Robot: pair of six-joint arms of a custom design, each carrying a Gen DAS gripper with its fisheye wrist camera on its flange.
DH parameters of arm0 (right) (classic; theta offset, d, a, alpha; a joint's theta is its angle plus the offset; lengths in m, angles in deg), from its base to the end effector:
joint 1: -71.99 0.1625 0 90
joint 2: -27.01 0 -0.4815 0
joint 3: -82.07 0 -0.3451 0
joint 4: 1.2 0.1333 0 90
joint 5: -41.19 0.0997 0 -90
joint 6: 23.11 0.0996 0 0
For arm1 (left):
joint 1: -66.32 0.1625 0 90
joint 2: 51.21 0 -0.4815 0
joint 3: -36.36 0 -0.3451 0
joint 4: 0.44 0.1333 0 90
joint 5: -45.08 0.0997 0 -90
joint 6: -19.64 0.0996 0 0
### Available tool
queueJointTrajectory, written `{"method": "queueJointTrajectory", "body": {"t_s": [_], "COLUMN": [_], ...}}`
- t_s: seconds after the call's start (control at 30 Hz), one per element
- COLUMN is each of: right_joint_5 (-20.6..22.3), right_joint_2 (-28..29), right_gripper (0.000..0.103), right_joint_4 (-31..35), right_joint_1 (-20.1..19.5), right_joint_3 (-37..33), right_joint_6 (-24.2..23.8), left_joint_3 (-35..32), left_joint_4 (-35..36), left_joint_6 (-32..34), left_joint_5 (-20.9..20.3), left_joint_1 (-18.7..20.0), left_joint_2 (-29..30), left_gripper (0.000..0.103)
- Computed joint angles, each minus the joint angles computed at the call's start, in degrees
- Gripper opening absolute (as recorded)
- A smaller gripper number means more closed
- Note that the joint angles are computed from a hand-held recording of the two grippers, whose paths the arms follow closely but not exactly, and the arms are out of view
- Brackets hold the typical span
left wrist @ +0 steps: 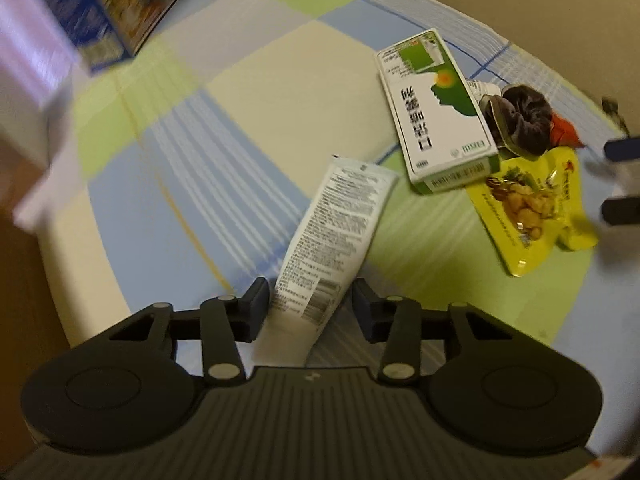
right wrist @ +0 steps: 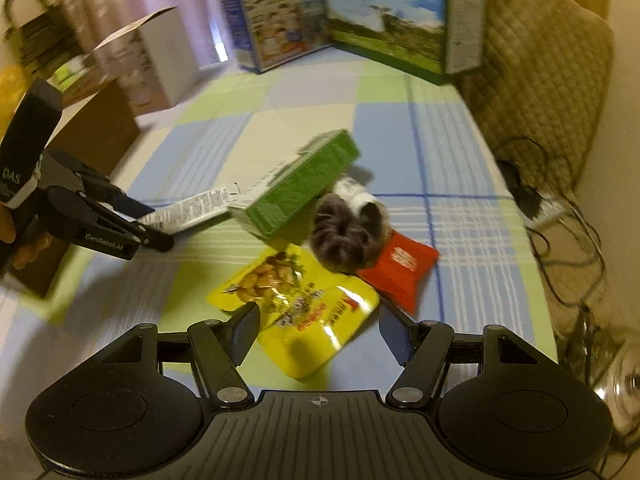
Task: Organize objects
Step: 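Grasp the white toothpaste tube with the left gripper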
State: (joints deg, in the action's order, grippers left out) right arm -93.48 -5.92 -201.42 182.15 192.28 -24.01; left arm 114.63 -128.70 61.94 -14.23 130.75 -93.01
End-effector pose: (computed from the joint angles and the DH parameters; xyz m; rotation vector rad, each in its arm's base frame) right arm 0.2670 -0.5436 0.0824 0.1480 -2.3492 0.8417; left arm -0.1528 -0.7459 0.1958 1.4458 2.1688 0.0638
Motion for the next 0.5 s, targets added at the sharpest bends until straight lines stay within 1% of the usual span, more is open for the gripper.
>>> {"method": "queueJointTrajectory", "body": {"t_s": [0.07, 0.13, 0.27, 0.33, 0.43, 0.5], "right_joint_5": [1.8, 3.8, 5.6, 4.2, 2.3, 1.6], "right_joint_2": [0.1, 0.4, 0.9, 1.6, 2.9, 3.7], "right_gripper": [0.063, 0.063, 0.063, 0.063, 0.063, 0.063], "right_joint_4": [0.7, 0.7, 2.7, 4.8, 5.0, 5.3], "right_joint_1": [-0.5, -1.1, -1.9, -2.0, -1.9, -2.1], "right_joint_3": [-0.6, -1.1, -2.5, -3.8, -4.8, -5.6], "right_joint_6": [-3.6, -8.0, -15.7, -18.9, -23.7, -25.0], "left_joint_3": [-0.1, 0.8, 5.3, 7.0, 7.9, 8.0], "left_joint_4": [2.8, 3.9, -0.2, -1.8, -3.2, -3.2], "left_joint_6": [-5.5, -10.6, -14.5, -15.5, -15.1, -15.1], "left_joint_5": [-0.1, -0.5, 0.2, 0.4, 0.0, -0.2], "left_joint_1": [0.1, 0.2, 0.2, 0.2, 0.4, 0.4], "left_joint_2": [-0.7, -1.6, -3.9, -4.8, -5.3, -5.4], "left_gripper": [0.036, 0.035, 0.035, 0.035, 0.035, 0.036]}}
